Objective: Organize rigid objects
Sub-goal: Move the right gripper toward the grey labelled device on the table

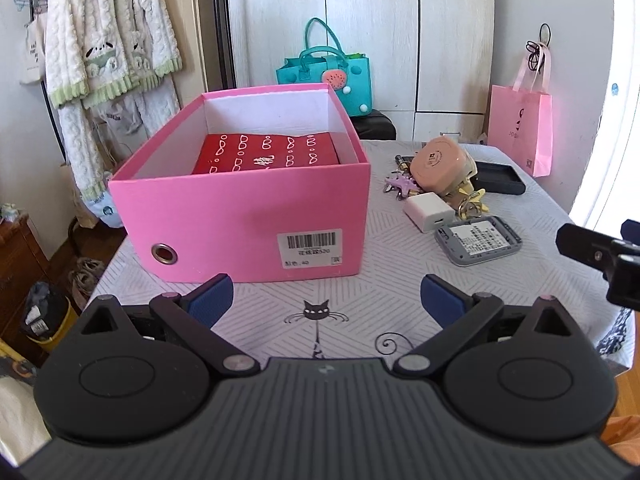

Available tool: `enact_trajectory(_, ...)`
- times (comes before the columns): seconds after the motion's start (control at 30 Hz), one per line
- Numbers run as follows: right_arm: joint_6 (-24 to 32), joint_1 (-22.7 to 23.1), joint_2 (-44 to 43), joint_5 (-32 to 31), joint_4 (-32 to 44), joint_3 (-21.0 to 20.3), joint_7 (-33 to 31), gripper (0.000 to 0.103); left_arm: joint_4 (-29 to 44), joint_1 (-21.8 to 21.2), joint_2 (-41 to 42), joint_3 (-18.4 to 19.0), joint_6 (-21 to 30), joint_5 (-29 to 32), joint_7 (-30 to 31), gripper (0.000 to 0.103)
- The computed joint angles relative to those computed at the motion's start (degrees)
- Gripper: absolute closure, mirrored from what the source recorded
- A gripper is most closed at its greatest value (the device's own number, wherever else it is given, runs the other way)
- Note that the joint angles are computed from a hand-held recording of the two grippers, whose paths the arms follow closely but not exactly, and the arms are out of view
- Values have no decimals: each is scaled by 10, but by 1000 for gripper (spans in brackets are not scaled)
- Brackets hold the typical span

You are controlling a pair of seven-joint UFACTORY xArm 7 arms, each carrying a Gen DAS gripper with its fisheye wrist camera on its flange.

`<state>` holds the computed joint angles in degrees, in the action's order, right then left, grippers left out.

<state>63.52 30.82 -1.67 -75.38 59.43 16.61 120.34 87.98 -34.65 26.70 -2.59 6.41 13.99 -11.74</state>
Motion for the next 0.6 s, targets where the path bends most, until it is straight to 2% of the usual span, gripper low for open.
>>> enact_trajectory(0.07,14,1,3,-18,-3,2,15,0,3,14,0,-14,5,-7,16,2)
enact_trajectory(0.17,60,9,12,-69,-14,6,38,0,16,13,3,-6,17,-3,22,3)
enact_trajectory(0.23,57,9,9,-85,-21,0,24,0,27,40,5,-36,27,-18,56,3)
enact_trajectory(0.3,35,3,-2,-105,-32,-6,24,0,47,44,11,-36,41,-24,70,3)
enact_trajectory(0.4,-25,-16,-17,-108,-37,-18,8,0,100,51,31,-35,80,-27,95,3)
enact_trajectory(0.5,-134,-48,-28,-91,-42,-38,-24,0,169,67,60,-46,126,-47,131,3)
enact_trajectory(0.6,-214,-76,-17,-56,-36,-49,-70,0,220,68,84,-32,124,-45,153,3)
